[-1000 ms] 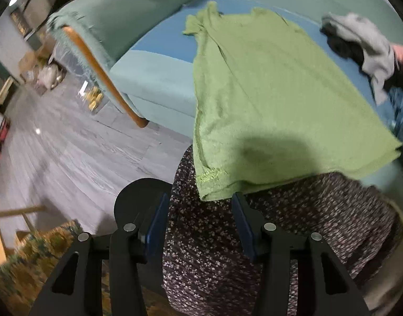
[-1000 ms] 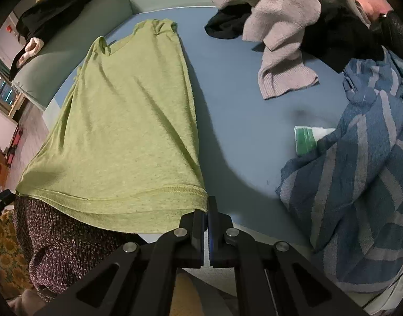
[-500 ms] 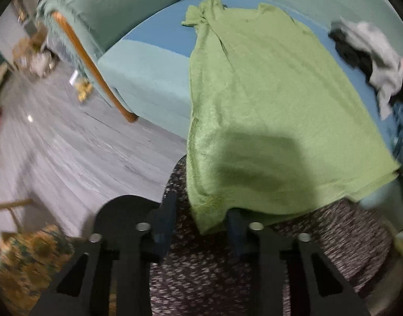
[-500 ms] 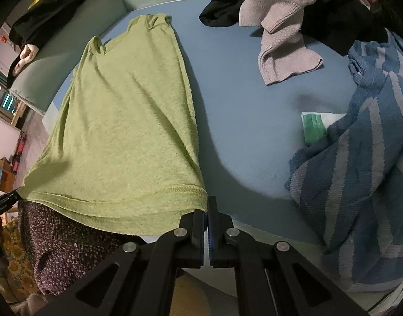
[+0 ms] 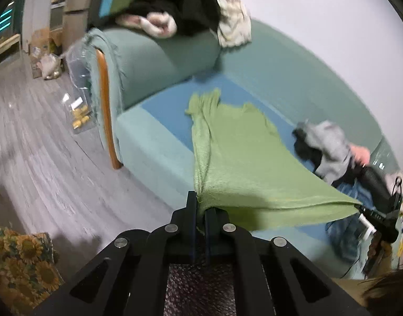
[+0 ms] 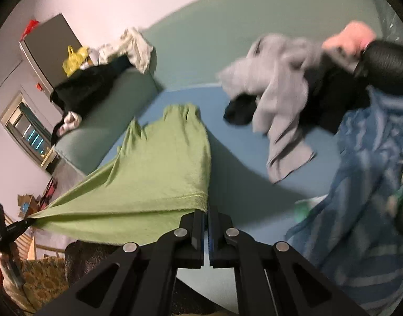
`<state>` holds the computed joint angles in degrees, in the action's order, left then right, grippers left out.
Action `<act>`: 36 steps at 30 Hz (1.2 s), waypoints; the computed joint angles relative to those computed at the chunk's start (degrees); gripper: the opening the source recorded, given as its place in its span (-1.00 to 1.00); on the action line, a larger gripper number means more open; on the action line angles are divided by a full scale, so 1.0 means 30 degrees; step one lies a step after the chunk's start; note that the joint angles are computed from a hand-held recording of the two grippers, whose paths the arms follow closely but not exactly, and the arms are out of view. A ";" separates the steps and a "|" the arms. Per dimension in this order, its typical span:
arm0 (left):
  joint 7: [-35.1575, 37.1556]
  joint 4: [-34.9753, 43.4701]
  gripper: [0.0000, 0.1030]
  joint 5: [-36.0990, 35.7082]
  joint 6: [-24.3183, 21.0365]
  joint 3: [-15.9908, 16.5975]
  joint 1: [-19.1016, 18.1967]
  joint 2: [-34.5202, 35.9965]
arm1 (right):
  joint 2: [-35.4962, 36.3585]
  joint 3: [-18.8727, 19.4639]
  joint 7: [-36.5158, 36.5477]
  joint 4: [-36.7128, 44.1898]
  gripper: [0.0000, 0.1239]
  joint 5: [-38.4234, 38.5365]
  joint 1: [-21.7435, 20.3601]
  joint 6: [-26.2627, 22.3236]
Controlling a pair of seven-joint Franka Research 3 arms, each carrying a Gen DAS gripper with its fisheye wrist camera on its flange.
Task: Fold clothes
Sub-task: 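Lift the shirt hem with both grippers and raise it toward the collar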
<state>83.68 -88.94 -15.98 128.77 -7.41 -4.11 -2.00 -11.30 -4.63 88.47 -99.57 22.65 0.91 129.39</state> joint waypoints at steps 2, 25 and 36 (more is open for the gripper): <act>-0.0196 -0.0999 -0.91 -0.0382 0.0290 0.0133 0.0080 -0.0776 | -0.0732 -0.0108 -0.0042 -0.0470 -0.98 0.0095 -0.0060 -0.0253; -0.0177 0.0677 -0.91 -0.2591 -0.0594 0.0149 0.0237 0.1167 | 0.0414 -0.0793 -0.0393 -0.0090 -0.97 0.3189 -0.0087 -0.2216; 0.3841 0.9029 -0.91 -0.8271 0.5066 -0.1468 0.1096 0.3084 | 0.1419 -0.0723 -0.7634 0.8016 -0.97 0.7450 0.0215 0.2738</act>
<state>95.20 -61.86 -40.80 143.96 -11.81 -0.82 7.25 -7.04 -6.80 65.57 -75.52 45.00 1.56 137.61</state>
